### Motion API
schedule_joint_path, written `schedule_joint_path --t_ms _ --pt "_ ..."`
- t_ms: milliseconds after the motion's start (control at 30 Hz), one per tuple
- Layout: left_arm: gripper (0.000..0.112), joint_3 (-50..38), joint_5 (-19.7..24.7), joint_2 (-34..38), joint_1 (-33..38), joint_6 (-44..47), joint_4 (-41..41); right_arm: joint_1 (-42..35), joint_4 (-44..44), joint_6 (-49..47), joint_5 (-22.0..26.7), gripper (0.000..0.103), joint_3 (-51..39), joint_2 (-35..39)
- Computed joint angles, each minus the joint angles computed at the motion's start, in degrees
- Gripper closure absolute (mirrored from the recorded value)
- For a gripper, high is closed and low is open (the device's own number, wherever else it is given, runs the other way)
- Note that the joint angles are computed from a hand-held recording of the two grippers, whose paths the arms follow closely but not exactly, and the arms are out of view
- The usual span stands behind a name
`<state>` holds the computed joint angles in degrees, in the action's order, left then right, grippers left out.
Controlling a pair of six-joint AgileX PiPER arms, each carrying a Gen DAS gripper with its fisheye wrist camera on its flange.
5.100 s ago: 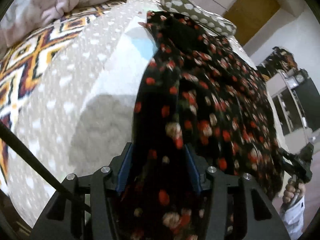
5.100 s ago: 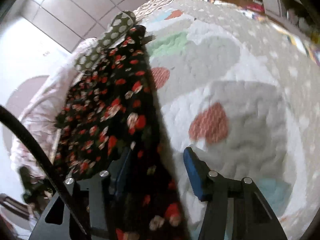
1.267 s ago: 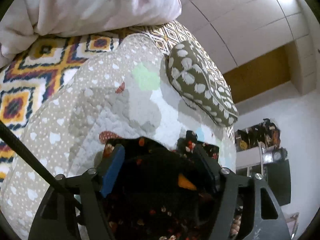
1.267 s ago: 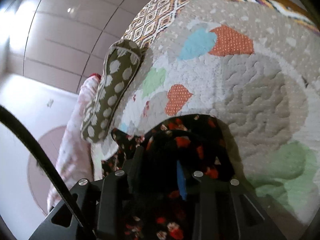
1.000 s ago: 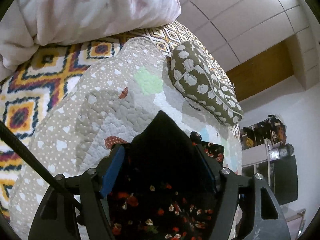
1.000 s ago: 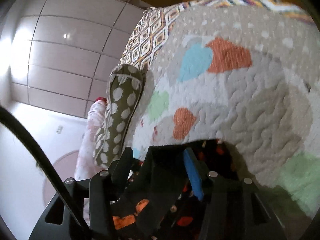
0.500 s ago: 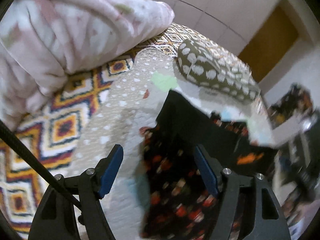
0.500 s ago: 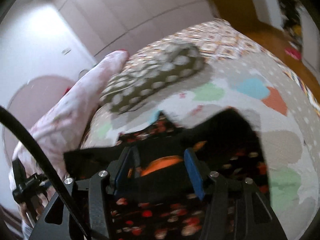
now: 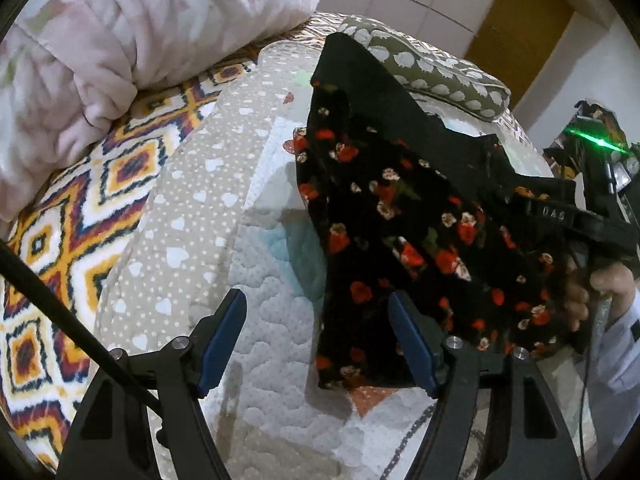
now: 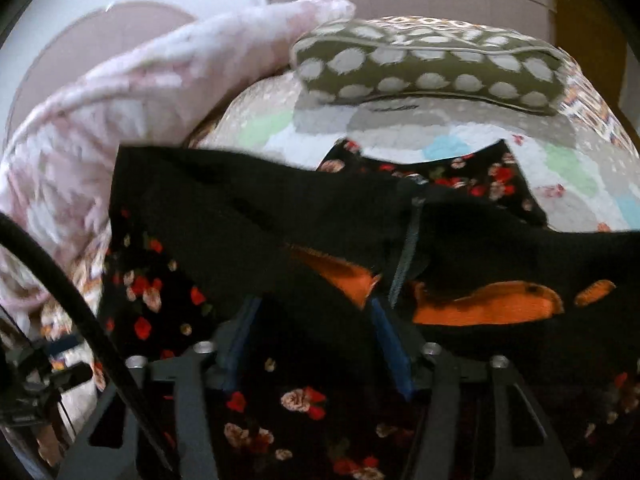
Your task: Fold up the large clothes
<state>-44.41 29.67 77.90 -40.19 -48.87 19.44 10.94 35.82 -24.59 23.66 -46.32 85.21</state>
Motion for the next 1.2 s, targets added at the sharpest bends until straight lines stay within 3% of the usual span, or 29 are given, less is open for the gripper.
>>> schedule_joint_path --t_ms 33,133,300,500,633,700,833,967,1100,1200 --pt "0.040 0.06 -0.49 0.16 -0.05 -1.08 0.73 0.67 -2.20 1.48 0.90 0.099 -0.59 0.30" --pt "0.040 0.46 -1.36 -0.06 -0.66 -4.30 3.21 1.99 -8.01 5.73 2.21 0.100 -2.15 0.85" --pt "0.040 -0.39 1.96 2.46 -4.33 -12.46 11.65 2.49 -28.26 27.16 2.69 0.100 -7.14 -0.49" --pt "0.031 -1.28 3.51 6.35 -5.93 -18.62 17.04 5.89 -48.47 48.74 6.99 0.100 -16.76 10.87" --pt "0.029 -2.13 2.39 7.29 -3.68 -14.45 12.58 6.50 -52.13 53.75 5.17 0.100 -15.45 13.49" --pt "0.029 -1.65 2.19 5.61 -2.92 -12.80 10.67 6.07 -52.17 54.01 4.74 0.099 -14.31 11.84" --pt "0.029 -0.16 3.89 1.18 -4.16 -14.09 11.37 1.01 -42.85 46.21 1.86 0.088 -7.05 -0.63" --pt "0.029 0.24 8.27 -1.87 -8.79 -20.55 15.31 -7.21 -26.32 28.96 6.24 0.088 0.17 -14.61" --pt "0.029 -2.69 13.12 1.23 -15.02 -24.06 18.01 -11.01 -12.00 13.37 11.53 0.088 8.53 -25.69" --pt "0.029 -5.57 17.24 6.83 -17.44 -24.33 18.43 -6.87 -12.59 15.63 8.96 0.088 14.76 -29.42"
